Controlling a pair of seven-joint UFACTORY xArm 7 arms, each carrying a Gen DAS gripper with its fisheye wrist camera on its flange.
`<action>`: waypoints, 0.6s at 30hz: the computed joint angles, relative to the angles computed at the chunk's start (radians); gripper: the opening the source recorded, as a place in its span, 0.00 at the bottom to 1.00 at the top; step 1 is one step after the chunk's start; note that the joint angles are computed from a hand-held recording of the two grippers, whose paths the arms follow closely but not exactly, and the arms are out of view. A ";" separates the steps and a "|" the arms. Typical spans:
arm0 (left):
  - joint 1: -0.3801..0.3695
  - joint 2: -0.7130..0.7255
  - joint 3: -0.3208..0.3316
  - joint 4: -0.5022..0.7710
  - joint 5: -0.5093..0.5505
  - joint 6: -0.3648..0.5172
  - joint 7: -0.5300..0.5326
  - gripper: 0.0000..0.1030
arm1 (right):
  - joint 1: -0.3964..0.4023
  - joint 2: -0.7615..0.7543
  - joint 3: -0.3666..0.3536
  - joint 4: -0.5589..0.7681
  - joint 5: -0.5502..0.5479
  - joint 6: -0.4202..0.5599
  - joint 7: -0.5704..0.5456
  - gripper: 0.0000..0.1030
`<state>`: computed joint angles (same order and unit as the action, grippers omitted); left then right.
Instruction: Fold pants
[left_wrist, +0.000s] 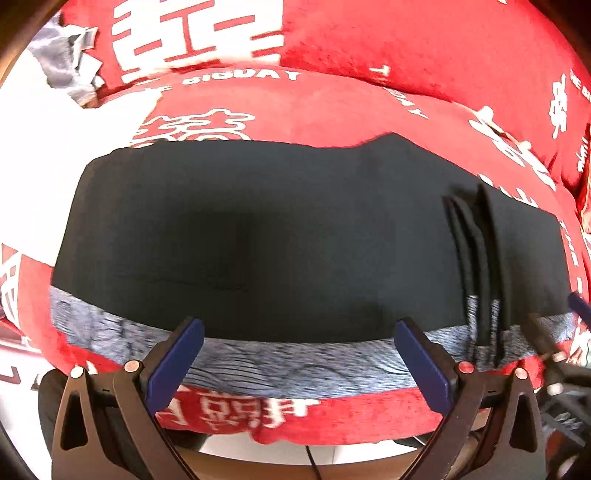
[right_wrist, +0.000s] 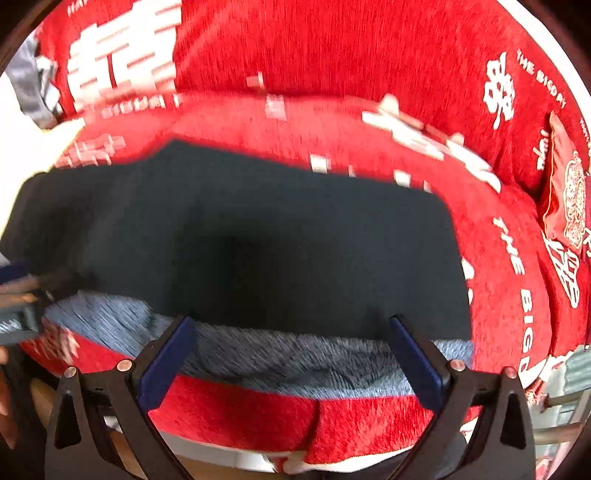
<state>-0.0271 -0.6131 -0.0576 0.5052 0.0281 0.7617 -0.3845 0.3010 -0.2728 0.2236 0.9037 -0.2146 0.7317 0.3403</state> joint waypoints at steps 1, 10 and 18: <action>0.007 -0.001 0.008 -0.003 0.004 -0.003 0.005 1.00 | 0.005 0.009 0.004 0.015 0.001 -0.011 -0.004 1.00; 0.118 -0.021 0.055 -0.046 0.056 0.002 0.012 1.00 | 0.125 0.214 0.030 0.158 0.047 -0.061 -0.282 1.00; 0.186 -0.023 0.127 -0.073 0.041 0.003 0.087 1.00 | 0.160 0.395 0.020 0.318 0.242 0.041 -0.532 1.00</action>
